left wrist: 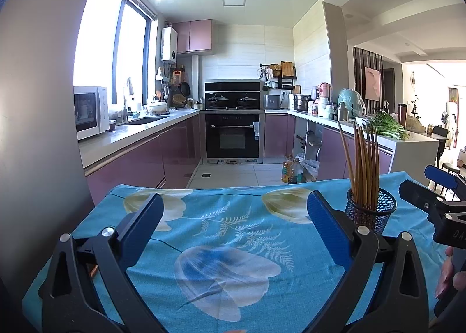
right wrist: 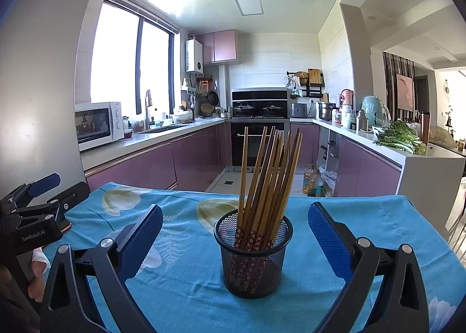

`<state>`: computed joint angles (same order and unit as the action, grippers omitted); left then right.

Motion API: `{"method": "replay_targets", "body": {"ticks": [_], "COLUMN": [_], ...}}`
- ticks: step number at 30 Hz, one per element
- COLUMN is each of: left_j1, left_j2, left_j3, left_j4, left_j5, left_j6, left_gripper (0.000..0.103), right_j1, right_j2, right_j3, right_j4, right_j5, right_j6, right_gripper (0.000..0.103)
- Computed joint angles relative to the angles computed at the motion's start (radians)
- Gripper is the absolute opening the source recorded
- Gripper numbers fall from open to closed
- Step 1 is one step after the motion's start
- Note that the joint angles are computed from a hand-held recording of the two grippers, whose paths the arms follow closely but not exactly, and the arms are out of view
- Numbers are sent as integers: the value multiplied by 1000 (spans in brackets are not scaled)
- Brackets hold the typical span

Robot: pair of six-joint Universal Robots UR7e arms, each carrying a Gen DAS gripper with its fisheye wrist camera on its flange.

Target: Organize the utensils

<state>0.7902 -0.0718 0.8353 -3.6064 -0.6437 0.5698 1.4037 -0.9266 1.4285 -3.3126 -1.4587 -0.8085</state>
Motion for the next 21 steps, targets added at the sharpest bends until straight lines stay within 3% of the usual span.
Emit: {"method": "replay_targets", "body": {"ticks": [21], "left_j1": [-1], "left_j2": [0], "left_j3": [2], "left_j4": [0], "left_j5": [-1], "left_j6": [-4], "left_gripper": [97], "right_j1": [-2], "right_j2": [2], "right_j3": [-3], "right_j4": [3], "right_j5": [1], "right_j6": [8], "right_gripper": [97]}}
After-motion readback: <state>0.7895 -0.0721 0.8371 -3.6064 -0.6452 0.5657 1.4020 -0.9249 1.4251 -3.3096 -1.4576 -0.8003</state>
